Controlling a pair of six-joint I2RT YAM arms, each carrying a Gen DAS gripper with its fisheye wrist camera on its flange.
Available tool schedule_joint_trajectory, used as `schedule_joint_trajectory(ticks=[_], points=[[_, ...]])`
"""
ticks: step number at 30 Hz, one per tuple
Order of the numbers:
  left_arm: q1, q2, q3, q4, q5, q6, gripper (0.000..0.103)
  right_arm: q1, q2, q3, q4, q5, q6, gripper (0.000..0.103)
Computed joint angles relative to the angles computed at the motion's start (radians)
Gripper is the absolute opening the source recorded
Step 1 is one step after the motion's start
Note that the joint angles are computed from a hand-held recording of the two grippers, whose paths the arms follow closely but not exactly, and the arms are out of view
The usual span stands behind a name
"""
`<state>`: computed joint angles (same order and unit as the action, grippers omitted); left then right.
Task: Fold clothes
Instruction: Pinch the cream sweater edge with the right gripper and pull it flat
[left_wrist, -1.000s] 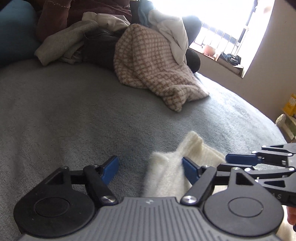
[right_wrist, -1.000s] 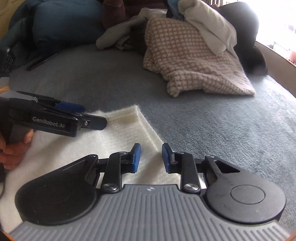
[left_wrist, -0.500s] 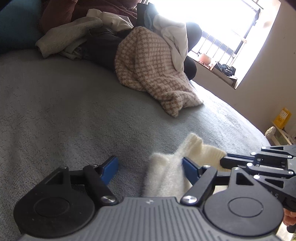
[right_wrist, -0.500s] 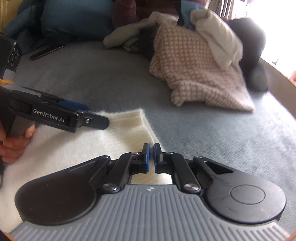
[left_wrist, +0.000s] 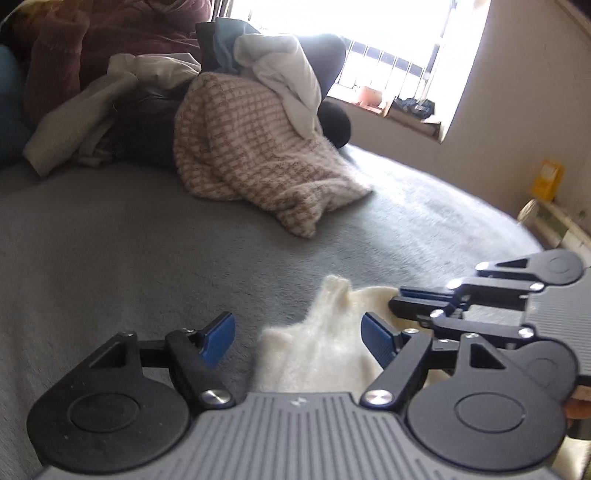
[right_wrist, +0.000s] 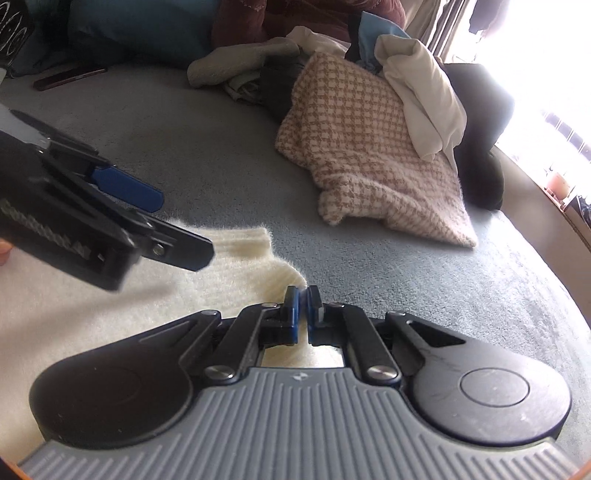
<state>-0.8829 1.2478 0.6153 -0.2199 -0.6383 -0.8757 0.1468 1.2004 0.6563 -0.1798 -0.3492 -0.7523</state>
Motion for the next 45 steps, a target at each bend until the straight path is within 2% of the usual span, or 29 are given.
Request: schedule_joint_trajectory(ticks=[3, 6, 11, 13, 14, 17, 20, 22, 26, 33, 38, 39, 40, 41, 45], points=[[0.041, 0.076, 0.048, -0.056, 0.042, -0.080, 0.078, 0.019, 0.032, -0.022, 0.056, 0.031, 0.022, 0.002], [0.023, 0.084, 0.028, -0.027, 0.010, -0.096, 0.079, 0.021, 0.084, -0.020, 0.097, 0.044, 0.068, 0.004], [0.016, 0.087, 0.025, -0.033, -0.005, -0.100, 0.079, -0.112, 0.086, 0.067, 0.035, -0.115, 0.193, 0.005], [0.019, 0.085, 0.022, -0.031, -0.002, -0.097, 0.079, -0.219, 0.062, 0.109, -0.004, -0.197, 0.229, 0.007], [0.021, 0.084, 0.022, -0.030, -0.001, -0.095, 0.079, -0.281, 0.059, 0.141, -0.052, -0.250, 0.227, 0.008], [0.014, 0.084, 0.021, -0.033, -0.008, -0.102, 0.079, -0.467, 0.119, 0.303, -0.339, -0.420, 0.088, 0.010], [0.009, 0.084, 0.022, -0.035, -0.013, -0.106, 0.079, -0.548, 0.193, 0.412, -0.619, -0.449, -0.150, 0.017], [0.009, 0.086, 0.023, -0.036, -0.013, -0.106, 0.079, -0.553, 0.188, 0.399, -0.674, -0.420, -0.264, 0.017], [0.008, 0.090, 0.026, -0.037, -0.015, -0.105, 0.079, -0.495, 0.155, 0.339, -0.647, -0.344, -0.397, 0.017], [0.011, 0.088, 0.023, -0.032, -0.013, -0.102, 0.080, -0.408, 0.171, 0.290, -0.547, -0.223, -0.431, 0.017], [0.015, 0.085, 0.019, -0.024, -0.009, -0.095, 0.080, -0.385, 0.133, 0.209, -0.451, -0.190, -0.398, 0.017], [0.015, 0.085, 0.019, -0.023, -0.010, -0.095, 0.080, -0.380, 0.113, 0.185, -0.427, -0.183, -0.387, 0.015], [0.015, 0.085, 0.018, -0.021, -0.010, -0.096, 0.080, -0.376, 0.092, 0.164, -0.407, -0.179, -0.381, 0.006], [0.015, 0.086, 0.018, -0.020, -0.011, -0.096, 0.080, -0.373, 0.066, 0.141, -0.385, -0.174, -0.373, 0.003], [0.015, 0.085, 0.015, -0.016, -0.012, -0.097, 0.080, -0.364, -0.055, 0.043, -0.271, -0.157, -0.346, 0.002]])
